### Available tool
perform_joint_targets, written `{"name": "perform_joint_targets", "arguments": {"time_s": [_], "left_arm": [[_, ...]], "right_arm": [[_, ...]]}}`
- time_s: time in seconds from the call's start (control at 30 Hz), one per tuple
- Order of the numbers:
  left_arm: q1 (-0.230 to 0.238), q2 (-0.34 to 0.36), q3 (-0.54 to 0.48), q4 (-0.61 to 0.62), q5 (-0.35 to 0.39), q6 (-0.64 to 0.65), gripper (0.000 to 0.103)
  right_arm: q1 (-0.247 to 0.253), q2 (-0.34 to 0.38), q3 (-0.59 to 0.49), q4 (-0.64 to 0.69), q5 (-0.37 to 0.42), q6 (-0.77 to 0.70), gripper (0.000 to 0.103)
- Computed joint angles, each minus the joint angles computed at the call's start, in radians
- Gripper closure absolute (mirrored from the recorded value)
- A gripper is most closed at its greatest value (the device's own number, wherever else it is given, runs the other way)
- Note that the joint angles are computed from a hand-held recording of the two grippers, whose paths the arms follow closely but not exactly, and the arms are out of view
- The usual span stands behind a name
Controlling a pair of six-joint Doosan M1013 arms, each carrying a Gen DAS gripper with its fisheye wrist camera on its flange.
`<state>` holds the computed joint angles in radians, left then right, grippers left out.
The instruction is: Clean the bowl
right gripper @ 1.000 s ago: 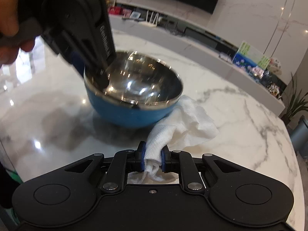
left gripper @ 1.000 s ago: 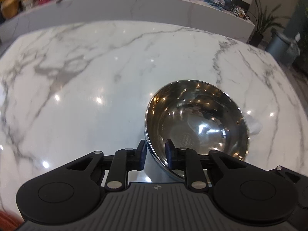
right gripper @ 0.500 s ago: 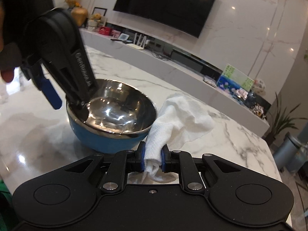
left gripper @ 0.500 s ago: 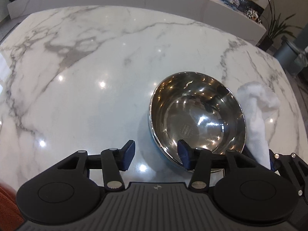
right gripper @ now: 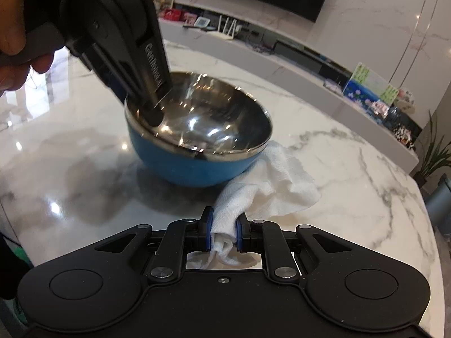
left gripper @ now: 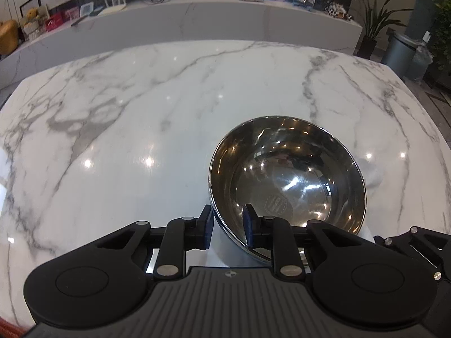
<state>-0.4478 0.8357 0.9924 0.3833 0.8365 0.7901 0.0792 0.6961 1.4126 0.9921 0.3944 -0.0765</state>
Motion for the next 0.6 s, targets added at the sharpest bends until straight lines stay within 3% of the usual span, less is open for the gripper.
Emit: {"name": "perform_joint_targets", "arguments": {"time_s": [0.1, 0.23, 0.37, 0.43, 0.6], "left_arm": [[-0.006, -0.011, 0.031, 0.058, -0.040, -0.060, 0.079], [0.003, -0.026, 0.046, -0.007, -0.048, -0.109, 0.061], [0.010, -0.038, 0.057, -0.067, -0.048, -0.136, 0.062], [-0.002, -0.046, 0.084, 0.020, -0.082, -0.167, 0.065], [-0.022, -0.076, 0.200, 0.339, -0.273, -0.353, 0.065]], "right_arm": [[0.000, 0.002, -0.004, 0.005, -0.007, 0.011, 0.089], [0.000, -0.004, 0.013, 0.142, -0.051, -0.094, 0.089], [-0.004, -0.009, 0.024, 0.302, -0.060, -0.229, 0.089], [-0.007, -0.012, 0.026, 0.323, -0.049, -0.245, 0.089], [-0.022, -0.007, 0.011, 0.306, 0.009, -0.192, 0.089]]}}
